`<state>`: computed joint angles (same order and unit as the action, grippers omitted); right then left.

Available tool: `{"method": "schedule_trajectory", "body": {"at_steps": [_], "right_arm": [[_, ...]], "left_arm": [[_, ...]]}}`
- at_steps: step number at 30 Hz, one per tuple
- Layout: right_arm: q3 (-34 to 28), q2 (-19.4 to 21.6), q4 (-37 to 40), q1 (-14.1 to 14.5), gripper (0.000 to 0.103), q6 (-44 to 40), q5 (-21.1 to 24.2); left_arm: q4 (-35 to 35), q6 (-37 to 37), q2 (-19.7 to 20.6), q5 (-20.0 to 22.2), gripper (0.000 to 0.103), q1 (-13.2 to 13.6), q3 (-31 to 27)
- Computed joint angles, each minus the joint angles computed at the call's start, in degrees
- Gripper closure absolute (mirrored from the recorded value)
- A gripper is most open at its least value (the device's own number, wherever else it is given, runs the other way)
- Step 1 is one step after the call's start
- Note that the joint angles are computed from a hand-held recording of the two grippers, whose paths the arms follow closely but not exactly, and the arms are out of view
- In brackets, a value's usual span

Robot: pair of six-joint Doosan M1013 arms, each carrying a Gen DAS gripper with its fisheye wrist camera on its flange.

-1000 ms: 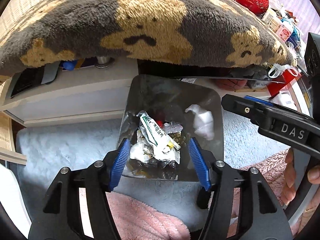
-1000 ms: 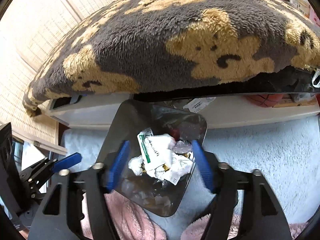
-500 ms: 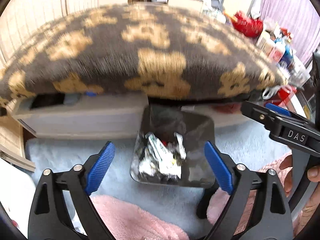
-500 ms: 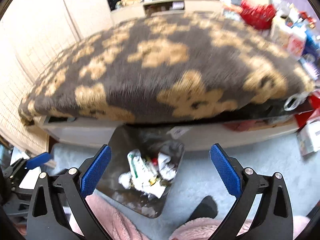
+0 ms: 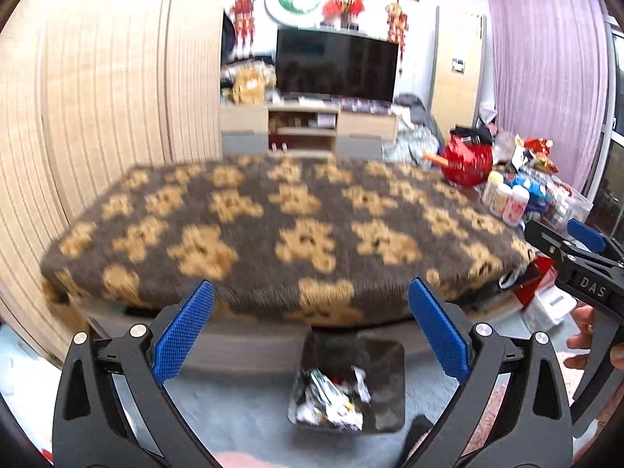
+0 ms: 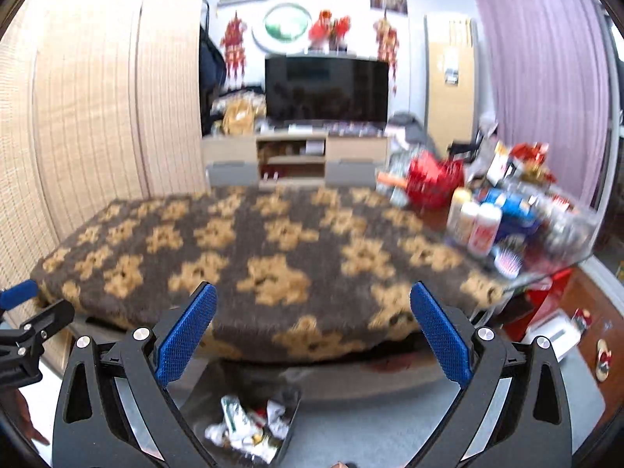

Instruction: Collect trash

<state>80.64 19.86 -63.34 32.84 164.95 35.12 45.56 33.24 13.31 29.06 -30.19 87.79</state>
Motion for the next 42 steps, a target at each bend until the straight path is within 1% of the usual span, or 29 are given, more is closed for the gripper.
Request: {"method": "schedule_trajectory", "body": {"at_steps": [3, 6, 8, 10, 11, 15, 20, 26, 32, 42], "right_arm": [[0.7, -1.1, -3.6, 0.6, 0.003, 3.4, -0.5], [1.0, -2.0, -6.1, 1.1, 0.003, 5.5, -0.9], [1.2, -2.5, -8.3, 1.6, 0.003, 7.4, -0.2], [1.5, -2.9, -10.0, 2.1, 0.003, 9.0, 0.4], [1.6, -3.2, -11.1, 2.3, 0.003, 10.0, 0.7], [1.8, -3.8, -13.4, 2.9, 0.003, 11.7, 1.2], [2.0, -4.3, -14.4, 3.4, 0.003, 12.2, 1.5], [2.2, -4.9, -14.5, 3.9, 0.003, 12.7, 1.7], [2.5, -5.1, -14.4, 4.2, 0.003, 12.5, 1.3], [2.4, -4.9, -11.3, 4.0, 0.003, 10.5, 0.3]], "left_arm": [[7.7, -6.0, -0.9, 0.8, 0.008, -1.0, 0.3], [8.5, -6.4, -1.9, -0.6, 0.008, -1.1, 0.6], [8.1, -4.9, -2.4, -1.4, 0.008, -1.1, 0.7], [9.0, -4.9, -2.7, -1.1, 0.008, -1.4, 0.7], [11.1, -6.6, -3.0, -1.0, 0.008, -1.7, 0.9], [15.8, -11.7, -4.4, -2.4, 0.008, -2.0, 1.8], [20.9, -17.2, -5.7, -1.6, 0.008, -2.6, 2.5], [21.3, -18.7, -6.8, -1.5, 0.008, -2.9, 3.0], [21.9, -19.6, -6.9, -1.2, 0.008, -2.9, 3.4], [20.3, -17.2, -6.4, -0.9, 0.008, -2.8, 3.3]]}}
